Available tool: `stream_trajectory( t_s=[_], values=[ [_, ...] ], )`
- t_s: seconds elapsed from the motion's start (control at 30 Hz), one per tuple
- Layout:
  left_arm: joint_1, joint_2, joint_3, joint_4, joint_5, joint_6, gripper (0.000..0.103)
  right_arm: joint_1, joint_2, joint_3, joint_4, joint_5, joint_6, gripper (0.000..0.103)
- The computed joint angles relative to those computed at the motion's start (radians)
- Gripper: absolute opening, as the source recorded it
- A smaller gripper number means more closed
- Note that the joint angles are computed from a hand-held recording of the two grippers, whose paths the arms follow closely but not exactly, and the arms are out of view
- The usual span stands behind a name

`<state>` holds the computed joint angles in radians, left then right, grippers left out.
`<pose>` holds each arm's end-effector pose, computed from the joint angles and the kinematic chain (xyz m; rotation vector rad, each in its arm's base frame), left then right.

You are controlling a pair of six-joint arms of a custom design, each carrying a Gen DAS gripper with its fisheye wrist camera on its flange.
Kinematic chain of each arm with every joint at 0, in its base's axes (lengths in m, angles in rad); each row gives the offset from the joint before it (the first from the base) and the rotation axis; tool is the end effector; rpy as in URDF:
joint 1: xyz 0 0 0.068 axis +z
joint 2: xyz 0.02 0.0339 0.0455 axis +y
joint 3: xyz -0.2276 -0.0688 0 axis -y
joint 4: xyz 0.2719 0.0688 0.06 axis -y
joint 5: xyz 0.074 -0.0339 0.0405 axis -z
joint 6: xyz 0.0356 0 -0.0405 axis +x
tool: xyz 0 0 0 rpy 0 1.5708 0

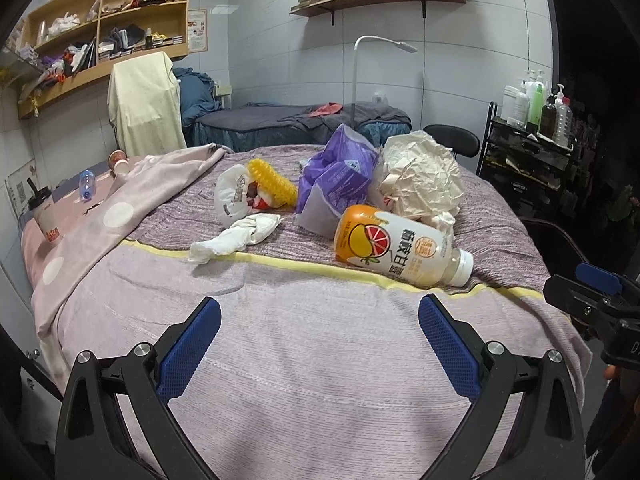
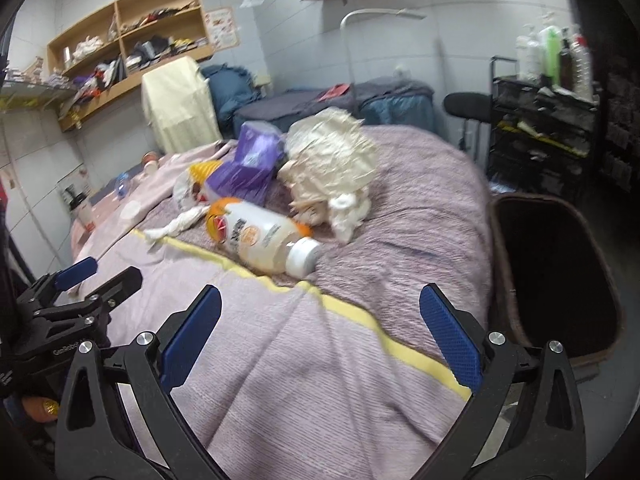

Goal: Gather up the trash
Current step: 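Grasp the orange-and-white bottle with the right tool while the left tool grasps the white tissue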

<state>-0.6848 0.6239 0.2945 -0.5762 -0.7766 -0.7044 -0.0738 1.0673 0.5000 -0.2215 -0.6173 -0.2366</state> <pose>0.1500 -0.0903 0.1371 -0.3252 2.1491 0.2006 0.2452 0.0025 0.1442 -0.4726 2.1949 0.5594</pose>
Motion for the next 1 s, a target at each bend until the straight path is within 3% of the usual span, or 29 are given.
stream_trajectory(
  t_s=[0.17, 0.3, 0.4, 0.57, 0.77, 1.0],
  values=[
    [0.228, -0.154, -0.068, -0.009, 0.223, 0.183, 0.097, 0.108, 0.214, 0.160, -0.042, 0.004, -0.083, 0.098],
    [0.434, -0.176, -0.061, 0.024, 0.391, 0.363, 0.097, 0.186, 0.369, 0.331, -0.135, 0.000, -0.189, 0.098],
    [0.600, -0.042, -0.012, 0.118, 0.532, 0.497, 0.097, 0.250, 0.482, 0.453, -0.155, 0.042, -0.229, 0.098],
    [0.786, 0.277, 0.124, 0.237, 0.680, 0.644, 0.097, 0.333, 0.661, 0.660, -0.230, 0.095, -0.301, 0.098],
    [0.908, 0.577, 0.311, 0.238, 0.814, 0.721, 0.097, 0.409, 0.838, 0.849, -0.303, 0.179, -0.377, 0.096],
    [0.933, 0.842, 0.495, 0.216, 0.878, 0.746, 0.085, 0.450, 0.964, 0.985, -0.391, 0.217, -0.419, 0.076]
  ],
)
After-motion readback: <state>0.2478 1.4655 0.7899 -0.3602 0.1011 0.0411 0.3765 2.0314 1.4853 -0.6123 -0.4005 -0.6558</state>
